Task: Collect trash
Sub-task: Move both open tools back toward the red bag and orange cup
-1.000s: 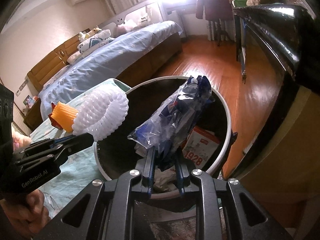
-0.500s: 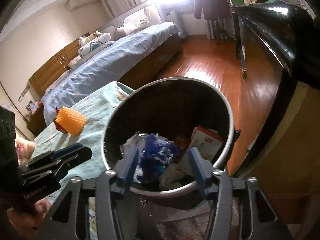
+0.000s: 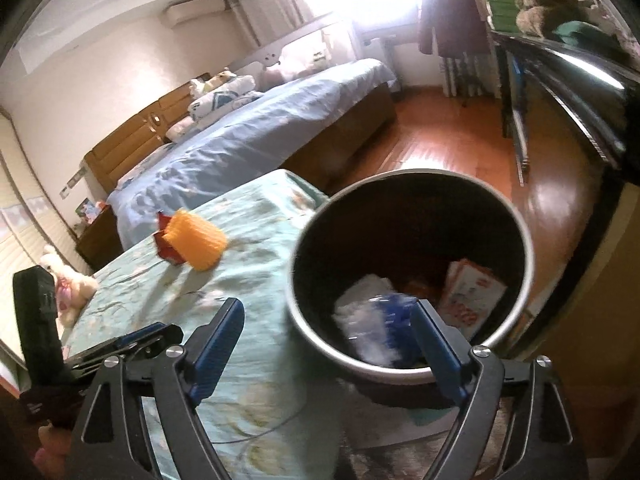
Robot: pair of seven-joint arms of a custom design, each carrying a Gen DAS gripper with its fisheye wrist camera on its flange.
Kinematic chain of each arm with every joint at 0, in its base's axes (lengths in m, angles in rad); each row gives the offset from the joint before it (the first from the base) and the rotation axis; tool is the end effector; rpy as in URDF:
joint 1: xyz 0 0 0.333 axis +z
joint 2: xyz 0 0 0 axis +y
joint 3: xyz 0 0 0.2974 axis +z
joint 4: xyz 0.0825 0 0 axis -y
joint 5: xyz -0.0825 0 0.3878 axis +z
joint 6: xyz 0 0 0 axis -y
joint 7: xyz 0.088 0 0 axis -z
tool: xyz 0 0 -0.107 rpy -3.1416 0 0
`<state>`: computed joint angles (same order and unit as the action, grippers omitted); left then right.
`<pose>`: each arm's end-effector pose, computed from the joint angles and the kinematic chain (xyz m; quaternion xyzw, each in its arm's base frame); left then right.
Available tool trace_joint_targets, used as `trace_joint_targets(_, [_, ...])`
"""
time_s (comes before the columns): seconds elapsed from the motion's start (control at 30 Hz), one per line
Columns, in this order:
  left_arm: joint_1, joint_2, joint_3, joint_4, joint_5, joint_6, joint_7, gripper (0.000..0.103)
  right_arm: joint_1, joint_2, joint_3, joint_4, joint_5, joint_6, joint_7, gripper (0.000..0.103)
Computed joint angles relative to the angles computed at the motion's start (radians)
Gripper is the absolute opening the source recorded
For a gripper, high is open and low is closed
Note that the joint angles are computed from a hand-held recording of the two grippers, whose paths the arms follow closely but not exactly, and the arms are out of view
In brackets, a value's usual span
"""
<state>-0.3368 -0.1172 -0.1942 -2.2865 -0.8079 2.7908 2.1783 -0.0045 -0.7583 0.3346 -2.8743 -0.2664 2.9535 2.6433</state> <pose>0.4816 -0.2464 0.4398 -0.4890 0.7918 -0.3624 0.0512 0.3489 0.1327 0.4492 -0.4681 0.7803 -0.2236 0.3494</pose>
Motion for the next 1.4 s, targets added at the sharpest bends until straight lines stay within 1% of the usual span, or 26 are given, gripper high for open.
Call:
trace_joint_targets(0.27, [0.034, -0.028, 0.034, -0.045, 0.018, 0.031, -0.020, 0.047, 0.017, 0.117, 0.032, 0.081, -0.010, 0.040, -0.004, 0.087])
trace_joint_targets(0.33, [0.041, -0.028, 0.042, -0.049, 0.024, 0.034, -0.025, 0.050, 0.022, 0.140, 0.035, 0.098, -0.015, 0.046, -0.006, 0.087])
trace_joint_targets(0.57, [0.072, -0.024, 0.064, -0.055, 0.047, 0.047, -0.040, 0.050, 0.018, 0.243, 0.061, 0.167, -0.048, 0.082, -0.011, 0.087])
trace_joint_targets(0.77, [0.099, 0.001, 0.067, -0.032, 0.067, 0.051, -0.052, 0.050, -0.006, 0.341, 0.082, 0.220, -0.073, 0.151, -0.010, 0.087])
trace_joint_targets(0.9, [0.116, 0.030, 0.060, -0.003, 0.091, 0.053, -0.061, 0.050, -0.029, 0.404, 0.095, 0.260, -0.085, 0.180, -0.018, 0.087])
trace_joint_targets(1.17, [0.151, 0.121, 0.028, 0.098, 0.152, 0.042, -0.083, 0.050, -0.099, 0.501, 0.130, 0.345, -0.130, 0.208, -0.021, 0.087])
trace_joint_targets(1.23, [0.162, 0.146, 0.017, 0.128, 0.166, 0.036, -0.088, 0.050, -0.097, 0.537, 0.119, 0.374, -0.145, 0.211, -0.025, 0.086])
trace_joint_targets(1.33, [0.177, 0.190, 0.000, 0.178, 0.194, 0.034, -0.101, 0.050, -0.055, 0.594, 0.063, 0.412, -0.151, 0.225, -0.039, 0.086])
trace_joint_targets(1.4, [0.187, 0.229, -0.010, 0.222, 0.219, 0.030, -0.115, 0.050, -0.047, 0.631, 0.045, 0.446, -0.177, 0.223, -0.036, 0.082])
